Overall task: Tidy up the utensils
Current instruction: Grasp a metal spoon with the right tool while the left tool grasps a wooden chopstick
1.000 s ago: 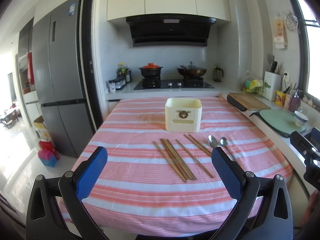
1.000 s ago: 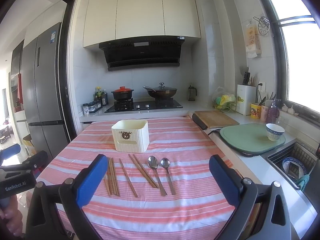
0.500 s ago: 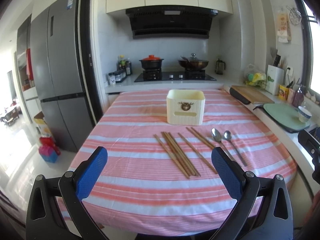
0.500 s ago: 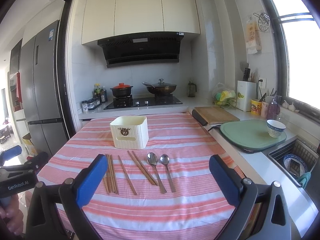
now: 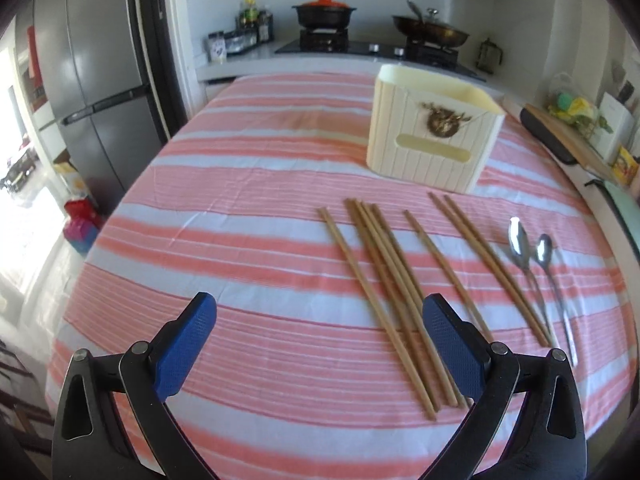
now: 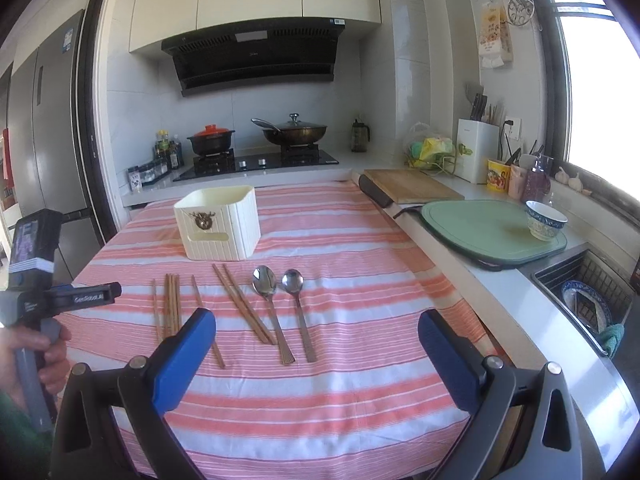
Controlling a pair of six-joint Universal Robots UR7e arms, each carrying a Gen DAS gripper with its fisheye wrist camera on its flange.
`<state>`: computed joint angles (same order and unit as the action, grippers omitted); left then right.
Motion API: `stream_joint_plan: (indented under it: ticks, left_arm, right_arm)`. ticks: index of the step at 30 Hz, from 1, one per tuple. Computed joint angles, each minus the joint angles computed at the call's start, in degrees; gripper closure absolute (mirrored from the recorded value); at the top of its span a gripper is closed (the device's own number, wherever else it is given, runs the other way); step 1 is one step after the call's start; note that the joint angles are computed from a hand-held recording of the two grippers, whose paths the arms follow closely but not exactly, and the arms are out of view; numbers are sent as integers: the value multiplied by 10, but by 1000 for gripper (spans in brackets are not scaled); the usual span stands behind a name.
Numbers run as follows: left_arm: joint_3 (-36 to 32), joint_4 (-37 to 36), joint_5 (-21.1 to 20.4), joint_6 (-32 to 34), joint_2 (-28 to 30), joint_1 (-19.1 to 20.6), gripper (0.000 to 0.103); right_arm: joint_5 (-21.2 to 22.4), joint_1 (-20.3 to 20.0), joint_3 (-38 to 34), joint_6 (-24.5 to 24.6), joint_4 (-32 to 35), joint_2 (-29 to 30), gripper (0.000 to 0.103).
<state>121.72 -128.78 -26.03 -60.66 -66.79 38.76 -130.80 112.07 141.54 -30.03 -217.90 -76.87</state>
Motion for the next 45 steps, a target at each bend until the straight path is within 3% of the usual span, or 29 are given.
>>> stream_joint_plan:
  ticks: [8, 11, 15, 19, 21, 24, 28, 29, 33, 36, 39, 45]
  left_arm:
    - [-64, 32, 0, -28, 72, 75, 1]
    - [-70, 47, -5, -35, 81, 82, 1]
    - [-49, 29, -2, -21, 72, 75, 0]
    - [-34, 18, -6, 21, 57, 73, 0]
    - [-32, 21, -6, 39, 50, 75, 0]
    - [-23, 44, -4, 46, 31, 76, 0]
    - [-8, 33, -8, 86, 6, 85, 0]
    - [-5, 33, -9, 95, 0, 86, 0]
    - [3, 41, -15, 122, -22, 94, 0]
    - [-2, 5, -45, 174, -27, 110, 0]
    - [-19, 18, -53, 191, -20, 116, 0]
    - [-64, 82, -24, 222, 13, 115, 1]
  right_arm:
    - [-11, -29, -19, -22, 3, 16, 0]
    - [14, -49, -33, -40, 13, 19, 0]
    - [37, -84, -73, -64, 58, 34, 0]
    - [60, -122, -135, -87, 179, 75, 2]
    - [80, -137, -160, -92, 228, 95, 9]
    - [99, -153, -200, -80, 309, 125, 30]
    - [85, -164, -238, -91, 362, 168, 51]
    - [97, -167, -234, -102, 347, 168, 52]
    - [56, -161, -240, -121, 356, 164, 53]
    - [49, -162, -248, -104, 391, 154, 52]
    - [56, -162, -261, -96, 417, 153, 49]
    - [92, -168, -298, -100, 407, 186, 45]
